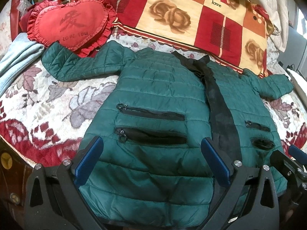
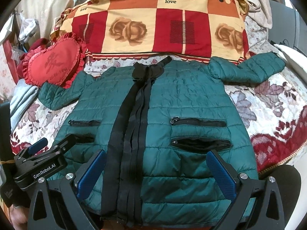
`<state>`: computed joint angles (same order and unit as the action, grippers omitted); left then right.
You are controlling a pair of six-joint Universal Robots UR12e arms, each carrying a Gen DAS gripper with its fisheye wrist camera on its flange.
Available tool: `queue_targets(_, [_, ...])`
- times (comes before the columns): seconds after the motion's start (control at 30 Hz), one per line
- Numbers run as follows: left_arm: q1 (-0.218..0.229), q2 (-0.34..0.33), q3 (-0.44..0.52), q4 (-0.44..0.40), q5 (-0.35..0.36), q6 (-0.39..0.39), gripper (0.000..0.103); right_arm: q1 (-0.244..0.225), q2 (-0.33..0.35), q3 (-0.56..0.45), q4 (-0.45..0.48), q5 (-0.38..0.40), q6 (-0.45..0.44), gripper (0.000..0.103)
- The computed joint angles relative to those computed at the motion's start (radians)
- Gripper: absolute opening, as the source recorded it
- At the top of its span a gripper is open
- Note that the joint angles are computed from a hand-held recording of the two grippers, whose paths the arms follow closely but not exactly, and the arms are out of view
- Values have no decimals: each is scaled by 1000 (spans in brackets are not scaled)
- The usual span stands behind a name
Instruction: Fold large clothes
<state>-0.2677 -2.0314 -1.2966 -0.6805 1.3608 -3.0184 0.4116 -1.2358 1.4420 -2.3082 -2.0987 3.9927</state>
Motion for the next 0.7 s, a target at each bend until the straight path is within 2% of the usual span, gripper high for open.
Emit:
queue_targets(0.17, [0,-1,0,3,0,0,102,-5,-1,-15,56,26,13,103])
queue_targets(0.4, [1,-1,1,0,-1,3,102,-5,-2,-4,28,18,5,103])
queue_targets(0.6, [0,-1,1,2,-1,1,102,-5,-1,-10,47,25,8,103])
queue_targets(0.7, [0,-1,0,2,0,1,102,-2,1,2,6,5,0,103])
